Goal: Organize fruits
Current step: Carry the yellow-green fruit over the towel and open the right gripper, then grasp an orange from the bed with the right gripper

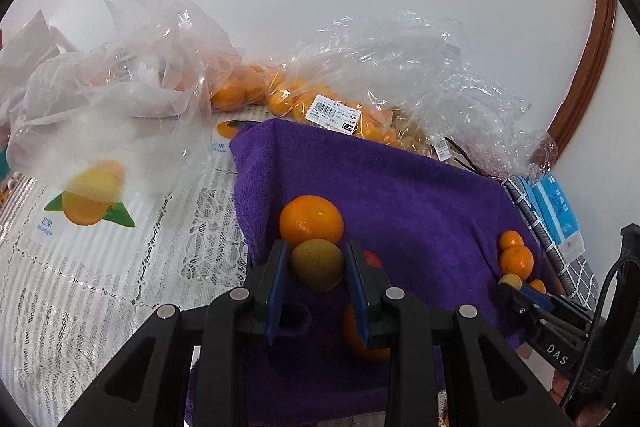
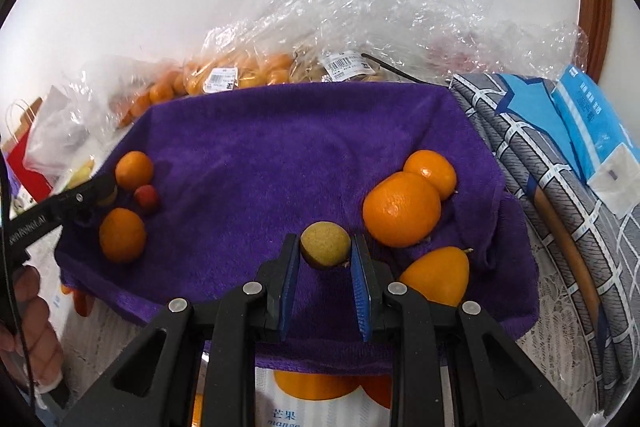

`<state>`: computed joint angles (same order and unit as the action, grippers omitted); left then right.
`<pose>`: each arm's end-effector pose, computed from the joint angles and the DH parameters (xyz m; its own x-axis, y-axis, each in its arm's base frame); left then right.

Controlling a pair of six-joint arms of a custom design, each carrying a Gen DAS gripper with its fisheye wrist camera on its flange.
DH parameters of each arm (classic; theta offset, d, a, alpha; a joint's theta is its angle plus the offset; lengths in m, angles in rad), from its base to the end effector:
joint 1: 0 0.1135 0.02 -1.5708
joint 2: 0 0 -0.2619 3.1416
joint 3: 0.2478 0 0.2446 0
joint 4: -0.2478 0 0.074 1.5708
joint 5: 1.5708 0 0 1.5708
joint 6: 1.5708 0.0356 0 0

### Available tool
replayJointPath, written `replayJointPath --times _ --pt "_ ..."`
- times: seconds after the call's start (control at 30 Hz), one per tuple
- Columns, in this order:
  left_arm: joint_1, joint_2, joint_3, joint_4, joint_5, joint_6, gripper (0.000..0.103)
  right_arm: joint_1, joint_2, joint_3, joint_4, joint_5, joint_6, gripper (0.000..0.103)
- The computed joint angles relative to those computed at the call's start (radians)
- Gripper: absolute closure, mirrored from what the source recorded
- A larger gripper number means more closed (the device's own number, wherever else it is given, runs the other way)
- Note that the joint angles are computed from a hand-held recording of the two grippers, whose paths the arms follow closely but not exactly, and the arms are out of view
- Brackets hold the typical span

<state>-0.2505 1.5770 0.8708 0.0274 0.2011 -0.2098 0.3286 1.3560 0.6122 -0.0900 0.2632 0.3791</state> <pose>0.3138 -0.0876 0.1988 -0.6769 -0.0374 -0.7351 0.2582 0.9232 -0.2848 0.2416 0.0726 0.1727 -0.7052 0.1371 -0.6957 0.1237 0.9899 0.0697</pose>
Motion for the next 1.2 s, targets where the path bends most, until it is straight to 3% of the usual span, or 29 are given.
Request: replayJointPath --times 0.1,0.2,0.33,0.5,0.77,0.93,1.07,1.2 --pt "-0.007 0.001 0.001 -0.003 -0.004 0.01 0.075 0.001 -0.018 -0.008 -0.006 0.006 0.014 0.066" --pt "-0.01 -0.001 0.003 -0.006 0.006 0.014 0.067 0.026 -0.09 -0.031 -0.026 0.053 0.043 0.058" --pt "-0.008 -0.037 -0.026 0.018 0.003 0.013 0.058 0.102 -0.215 -0.052 -0.131 0.122 0.103 0.058" --pt "0.024 -0.082 -0.051 0.019 0.049 -0.001 0.056 0.233 -0.351 -0.103 -0.251 0.134 0.208 0.058" --pt "0.102 -0.29 -0.204 -0.007 0.092 0.06 0.053 0.423 -0.358 -0.15 -0.283 0.177 0.331 0.066" --pt "0.152 -0.379 -0.276 -0.044 0.134 0.093 0.051 0.419 -0.279 -0.138 -0.229 0.147 0.305 0.065" --pt "0.144 -0.374 -0.291 -0.056 0.119 0.119 0.051 0.422 -0.236 -0.152 -0.193 0.167 0.317 0.072" --pt "0.103 -0.361 -0.298 -0.053 0.122 0.137 0.051 0.497 -0.315 -0.169 -0.267 0.29 0.367 0.072"
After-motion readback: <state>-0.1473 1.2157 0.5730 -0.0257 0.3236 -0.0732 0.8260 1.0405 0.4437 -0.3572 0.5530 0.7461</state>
